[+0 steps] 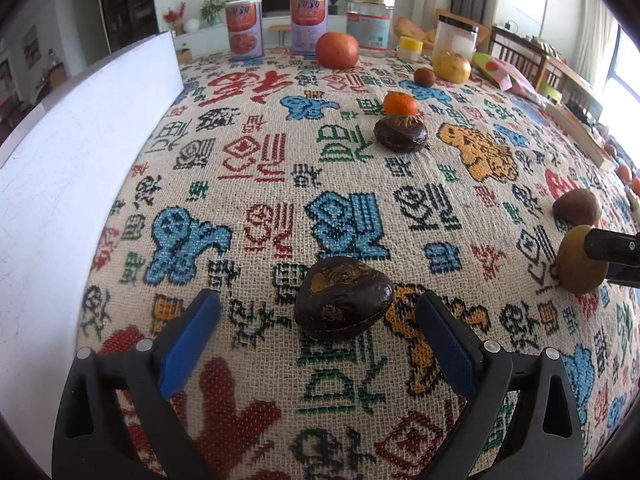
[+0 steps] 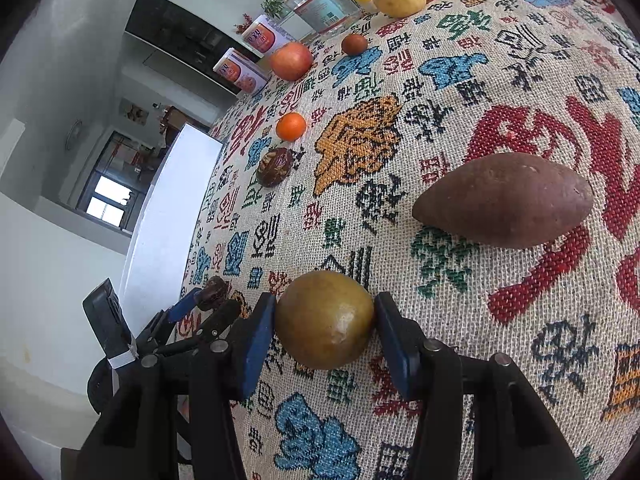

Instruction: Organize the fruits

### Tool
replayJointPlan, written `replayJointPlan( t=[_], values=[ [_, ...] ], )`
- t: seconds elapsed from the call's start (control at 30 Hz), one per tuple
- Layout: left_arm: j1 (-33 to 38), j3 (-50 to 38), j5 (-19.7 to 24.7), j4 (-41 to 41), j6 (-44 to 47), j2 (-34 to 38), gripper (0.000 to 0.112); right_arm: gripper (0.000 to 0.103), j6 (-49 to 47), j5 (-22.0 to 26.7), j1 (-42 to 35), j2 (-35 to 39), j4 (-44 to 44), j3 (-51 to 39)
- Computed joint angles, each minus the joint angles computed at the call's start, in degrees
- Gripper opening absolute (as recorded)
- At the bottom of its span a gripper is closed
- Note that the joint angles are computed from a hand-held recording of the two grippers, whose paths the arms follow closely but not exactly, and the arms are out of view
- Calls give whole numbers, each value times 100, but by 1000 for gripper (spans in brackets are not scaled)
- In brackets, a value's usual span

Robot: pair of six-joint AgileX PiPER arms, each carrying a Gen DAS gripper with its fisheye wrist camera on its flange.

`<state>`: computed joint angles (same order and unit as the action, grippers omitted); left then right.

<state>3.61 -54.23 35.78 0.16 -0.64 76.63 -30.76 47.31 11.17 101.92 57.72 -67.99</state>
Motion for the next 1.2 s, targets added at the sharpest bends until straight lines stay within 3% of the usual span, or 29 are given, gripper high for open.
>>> replayJointPlan(
  t=[0.1,0.3,0.5,0.53,0.67,0.9,1.03,1.2],
  values=[
    [-5,1,1,4,-8,-2,99,58,-105,-201,-183,-331,53,332],
    [-9,1,1,7,-15,-1,99,59,90,-610,-318,-933,-183,789],
    [-2,-3,2,5,-4,3,99,59,-311,-560,-570,-1361,-296,882],
    [-5,-2,2,5,-7,1,99,63,-356,-671,-510,-1492,-410,949],
    [-3,-5,6,3,-4,1,99,83,-621,-1645,-87,-2125,-1280,1629],
    [-33,-4,11,115,-114,1,99,84,1268,-2728,963,-2211,-4005,2408],
    [-31,-5,16,117,-113,-2,100,84,1831,-2773,1268,-2119,-4867,2349],
    [-25,-4,12,111,-103,1,100,94,1752,-2747,1170,-2023,-4701,2307]
  ],
)
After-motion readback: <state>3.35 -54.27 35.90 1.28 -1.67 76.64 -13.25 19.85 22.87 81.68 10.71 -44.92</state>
